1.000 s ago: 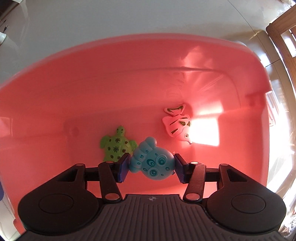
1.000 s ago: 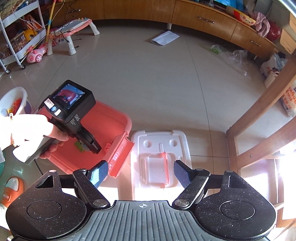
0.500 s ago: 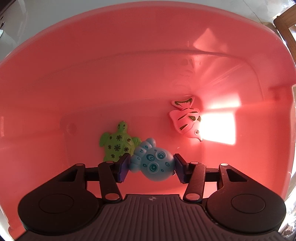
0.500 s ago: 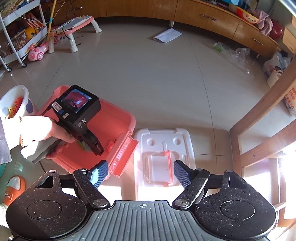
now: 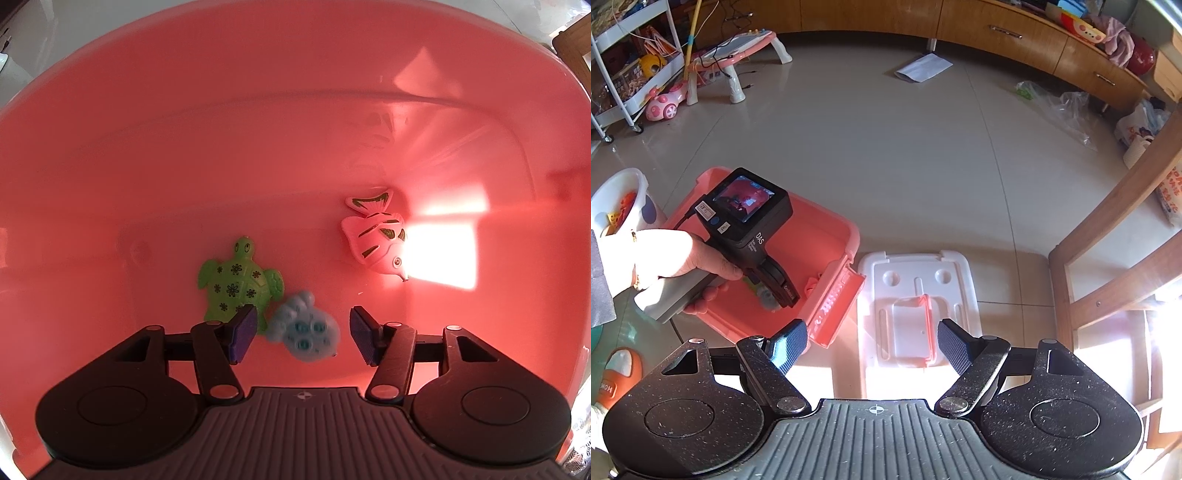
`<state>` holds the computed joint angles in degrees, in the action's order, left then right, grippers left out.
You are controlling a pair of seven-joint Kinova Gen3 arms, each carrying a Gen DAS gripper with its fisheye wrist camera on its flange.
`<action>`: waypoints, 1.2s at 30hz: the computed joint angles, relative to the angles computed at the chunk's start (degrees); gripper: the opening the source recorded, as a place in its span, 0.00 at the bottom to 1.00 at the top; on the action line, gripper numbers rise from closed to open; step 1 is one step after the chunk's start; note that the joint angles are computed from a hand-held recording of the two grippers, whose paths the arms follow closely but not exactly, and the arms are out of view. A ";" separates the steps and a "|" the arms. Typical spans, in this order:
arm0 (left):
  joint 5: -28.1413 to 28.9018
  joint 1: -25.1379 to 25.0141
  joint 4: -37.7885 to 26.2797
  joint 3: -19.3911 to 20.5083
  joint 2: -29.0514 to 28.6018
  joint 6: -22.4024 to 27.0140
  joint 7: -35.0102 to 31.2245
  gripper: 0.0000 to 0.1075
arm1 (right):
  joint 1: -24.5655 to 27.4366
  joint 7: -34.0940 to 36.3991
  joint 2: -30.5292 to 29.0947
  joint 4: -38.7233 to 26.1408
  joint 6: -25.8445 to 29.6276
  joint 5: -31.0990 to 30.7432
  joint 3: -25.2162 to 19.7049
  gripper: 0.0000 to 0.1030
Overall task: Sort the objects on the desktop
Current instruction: 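Open the left tool to drop the octopus beside the turtle, then move the right tool over the pink handle of the lid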
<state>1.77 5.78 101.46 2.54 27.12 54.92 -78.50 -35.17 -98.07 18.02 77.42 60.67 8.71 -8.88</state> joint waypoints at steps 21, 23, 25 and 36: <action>-1.55 -2.01 -1.17 -0.68 -13.47 7.41 0.97 0.59 | 0.19 -0.93 -2.70 2.04 -1.73 0.70 -0.21 0.73; -1.25 -2.71 -2.00 -0.82 -14.10 7.67 0.52 0.59 | 0.10 -1.34 -3.07 2.26 -1.81 1.05 -0.27 0.73; -1.34 -2.37 -2.07 -0.66 -15.45 7.50 1.58 0.59 | 0.01 -1.76 -3.48 2.53 -1.96 1.45 -0.33 0.73; -3.56 -0.31 -2.34 1.20 -25.40 11.27 4.19 0.64 | 0.65 -3.58 -6.42 4.44 -3.59 2.61 -0.74 0.73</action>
